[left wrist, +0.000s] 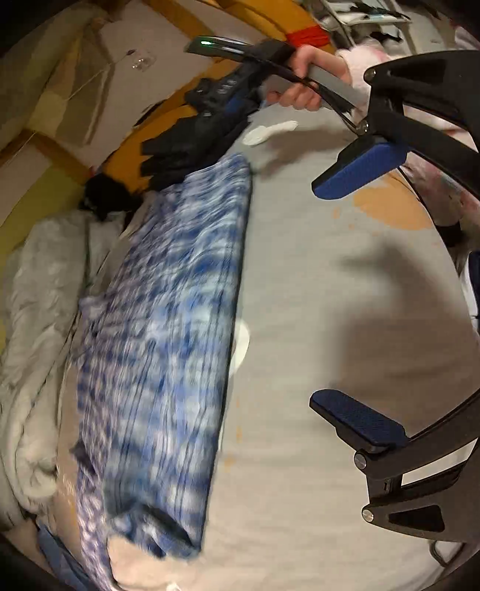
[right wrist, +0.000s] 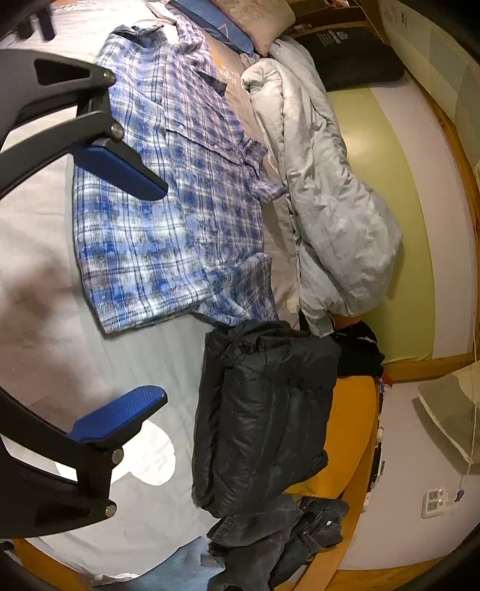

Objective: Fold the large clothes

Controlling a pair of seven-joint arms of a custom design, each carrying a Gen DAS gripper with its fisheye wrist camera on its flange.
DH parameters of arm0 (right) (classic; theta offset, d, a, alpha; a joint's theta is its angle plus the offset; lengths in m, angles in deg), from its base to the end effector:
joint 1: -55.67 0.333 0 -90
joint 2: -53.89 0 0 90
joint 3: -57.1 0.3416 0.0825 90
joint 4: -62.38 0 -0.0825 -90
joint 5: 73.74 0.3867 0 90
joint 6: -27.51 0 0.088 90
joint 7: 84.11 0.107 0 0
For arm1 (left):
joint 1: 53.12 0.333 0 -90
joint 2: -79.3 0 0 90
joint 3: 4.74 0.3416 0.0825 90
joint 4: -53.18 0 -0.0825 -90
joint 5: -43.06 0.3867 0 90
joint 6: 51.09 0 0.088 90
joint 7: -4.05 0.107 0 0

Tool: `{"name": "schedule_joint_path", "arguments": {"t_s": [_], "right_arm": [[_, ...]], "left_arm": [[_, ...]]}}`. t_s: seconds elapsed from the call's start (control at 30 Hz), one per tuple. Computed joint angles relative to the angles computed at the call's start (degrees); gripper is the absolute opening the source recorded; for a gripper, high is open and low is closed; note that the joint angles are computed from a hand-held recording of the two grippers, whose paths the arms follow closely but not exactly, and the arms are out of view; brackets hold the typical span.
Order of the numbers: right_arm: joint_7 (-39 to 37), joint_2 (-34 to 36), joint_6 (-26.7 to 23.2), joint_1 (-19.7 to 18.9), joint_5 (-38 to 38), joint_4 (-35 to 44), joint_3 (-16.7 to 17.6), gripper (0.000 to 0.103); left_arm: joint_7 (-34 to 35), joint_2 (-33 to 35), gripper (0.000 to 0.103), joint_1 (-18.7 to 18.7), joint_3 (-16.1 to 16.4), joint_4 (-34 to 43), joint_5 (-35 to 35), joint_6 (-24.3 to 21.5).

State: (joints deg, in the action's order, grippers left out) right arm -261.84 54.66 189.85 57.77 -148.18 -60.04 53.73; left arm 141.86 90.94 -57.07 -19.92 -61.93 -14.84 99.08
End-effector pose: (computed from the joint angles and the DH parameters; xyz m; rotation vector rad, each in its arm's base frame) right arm 0.5720 0.0370 0.4719 -1.2351 2.0609 -0.9809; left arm 0.5995 -0.1790 0.4169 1.6356 -2.3333 1.1849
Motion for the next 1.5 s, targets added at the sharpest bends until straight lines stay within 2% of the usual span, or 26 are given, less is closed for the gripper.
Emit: {"name": "schedule_joint_path", "arguments": {"t_s": [0.03,0.13,0.2,0.23,0.27,0.37,0.5,0.6,0.67,0.7,0.77,0.83,0.93,1.03,1.1,1.13,1.17,1.2,1.23,1.27,1.3,1.37,1.4,1.5], "right_arm": [[-0.2,0.1,0.1,-0.1,0.6,0.0,-0.1,0.1],[-0.1,0.4,0.4,-0.2,1.0,0.1,-0.2,0.1],[-1.0,0.8,0.0,0.0,1.5,0.4,-0.2,0.1],[-1.9,1.2,-0.4,0.1,1.9,0.7,-0.2,0.1],[-2.9,1.7,-0.8,0.3,2.5,1.0,-0.1,0.1],[-5.7,2.8,-2.1,1.1,4.3,1.8,-0.2,0.1],[-5.5,3.2,-2.1,2.1,4.0,2.3,-0.6,0.1],[-5.7,3.4,-4.1,2.8,2.5,2.7,-0.5,0.1],[-6.6,3.9,-5.8,3.1,3.1,3.2,-0.5,0.1],[-7.5,4.2,-5.7,3.0,4.5,3.4,-0.5,0.1],[-10.7,5.1,-4.3,2.5,9.4,3.8,-0.8,0.1],[-13.9,6.0,-3.0,2.3,14.5,4.0,-1.1,0.1],[-18.0,6.8,-3.1,2.9,18.9,4.3,-1.5,0.1],[-19.1,7.3,-5.7,4.5,18.2,5.1,-2.0,0.1],[-19.6,7.6,-6.7,5.1,17.9,5.5,-2.2,0.1],[-20.0,7.8,-6.9,5.2,18.3,5.7,-2.2,0.1],[-20.3,8.1,-7.0,5.3,18.7,5.8,-2.2,0.1],[-20.7,8.2,-7.1,5.4,19.1,5.9,-2.3,0.1],[-21.3,8.4,-7.4,5.5,19.6,6.0,-2.4,0.1],[-21.8,8.6,-8.0,5.6,19.9,6.2,-2.4,0.1],[-22.0,8.8,-8.6,5.8,19.9,6.4,-2.6,0.1],[-21.8,9.0,-10.4,6.3,19.3,6.9,-2.8,0.1],[-22.0,9.0,-10.7,6.2,19.6,7.0,-2.8,0.1],[-23.5,9.2,-10.9,5.9,21.9,7.2,-2.7,0.1]], "left_arm": [[1.3,0.2,0.102,-1.0,-0.4,-0.2,0.8,3.6],[1.5,1.5,0.102,-4.2,-1.2,-0.7,6.2,19.4],[-1.0,2.9,0.102,-5.5,-0.4,0.4,11.9,25.6],[-2.7,3.7,0.102,-6.1,0.6,1.2,14.7,27.0],[-5.7,4.7,0.102,-7.5,2.9,2.4,18.5,27.8],[-13.6,8.4,0.102,-11.2,10.2,7.5,27.1,27.7],[-21.4,13.5,0.102,-12.5,17.0,14.2,33.4,26.6],[-23.5,15.2,0.102,-6.6,14.6,16.9,32.2,24.3],[-27.3,16.5,0.102,-6.0,16.6,18.8,34.2,20.8],[-27.9,17.1,0.1,-5.0,16.5,19.5,34.9,19.5],[-27.6,17.8,0.09,-2.2,14.9,20.2,35.8,16.8],[-25.9,18.2,0.078,1.7,11.2,20.6,35.4,13.7],[-26.3,18.8,0.068,5.1,7.8,20.7,36.0,10.1],[-30.5,19.7,0.059,3.6,9.7,20.9,42.5,7.6],[-33.8,19.7,0.054,1.2,12.1,19.3,48.0,11.1],[-35.9,19.7,0.041,-0.2,13.6,18.8,50.5,13.0],[-38.7,19.7,0.032,-3.1,17.1,18.1,53.5,15.7],[-43.3,19.9,0.018,-6.4,21.3,17.3,58.5,18.6],[-45.5,20.1,0.009,-8.0,23.6,17.4,61.0,19.4],[-45.9,20.1,0.007,-8.0,23.9,17.7,61.2,19.2],[-46.4,19.6,0.006,-6.6,22.6,17.6,61.1,19.2],[-48.9,18.8,0.005,-6.1,23.0,16.9,62.4,22.5],[-48.2,18.1,0.005,-4.5,21.4,16.2,62.7,24.2],[-49.2,17.6,0.005,-2.7,20.0,16.5,64.6,23.6]]}}
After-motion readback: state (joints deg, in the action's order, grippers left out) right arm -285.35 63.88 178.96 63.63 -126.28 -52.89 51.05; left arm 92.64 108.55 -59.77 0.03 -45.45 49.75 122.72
